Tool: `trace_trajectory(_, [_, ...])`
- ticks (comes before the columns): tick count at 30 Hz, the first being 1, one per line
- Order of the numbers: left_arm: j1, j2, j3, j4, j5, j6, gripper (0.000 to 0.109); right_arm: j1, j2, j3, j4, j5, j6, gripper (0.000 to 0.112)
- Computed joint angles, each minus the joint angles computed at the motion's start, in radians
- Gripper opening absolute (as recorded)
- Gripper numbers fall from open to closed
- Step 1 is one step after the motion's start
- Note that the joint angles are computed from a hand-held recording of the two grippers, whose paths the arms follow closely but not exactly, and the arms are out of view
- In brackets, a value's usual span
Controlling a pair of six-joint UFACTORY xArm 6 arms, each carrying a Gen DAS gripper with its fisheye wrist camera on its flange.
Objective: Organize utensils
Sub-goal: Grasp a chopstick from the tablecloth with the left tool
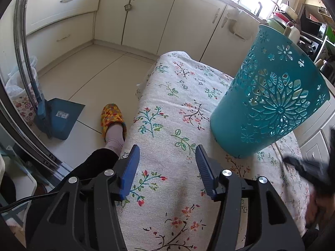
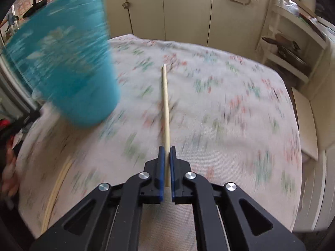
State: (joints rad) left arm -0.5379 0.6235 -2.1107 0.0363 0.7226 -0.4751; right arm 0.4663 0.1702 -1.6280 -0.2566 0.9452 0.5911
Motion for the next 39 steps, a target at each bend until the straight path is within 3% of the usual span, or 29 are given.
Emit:
trace_trajectory(3, [-0.008, -0.02, 0.028, -0.1, -0.018, 0.141, 0.053, 0.056, -0.1, 0.115, -0.024, 0.001, 0.119, 0.006])
trace_trajectory(9, [-0.067, -0.056, 0.034, -0.441, 0.108, 0.487, 0.064, 0.182, -0.211, 0.245, -0.103, -0.035, 0.351, 0.006])
trace_trajectory(15, [-0.054, 0.067, -0.164, -0.585, 0.279, 0.444, 0.067, 0.271, -0.178, 0.214, -0.235, -0.082, 0.353, 0.006])
trace_trajectory(23, [-0.028, 0.062, -0.146, -0.673, 0.261, 0.436, 0.067, 0.287, -0.174, 0.222, -0.253, -0.161, 0.314, 0.006])
trace_trajectory(25, [-0.019, 0.063, -0.148, -0.702, 0.255, 0.441, 0.06, 0.29, -0.17, 0.222, -0.246, -0.18, 0.288, 0.006])
trace_trajectory(27, [-0.008, 0.075, -0.171, -0.729, 0.281, 0.449, 0.03, 0.298, -0.175, 0.231, -0.251, -0.196, 0.285, 0.006])
trace_trajectory(29, [0.005, 0.089, -0.195, -0.753, 0.302, 0.462, 0.014, 0.302, -0.178, 0.237, -0.257, -0.211, 0.285, 0.006])
trace_trajectory(37, [0.005, 0.033, -0.157, -0.8, 0.264, 0.516, 0.004, 0.299, -0.156, 0.226, -0.239, -0.204, 0.269, 0.006])
trace_trajectory(39, [0.005, 0.022, -0.171, -0.796, 0.255, 0.517, 0.004, 0.291, -0.172, 0.245, -0.246, -0.224, 0.303, 0.012])
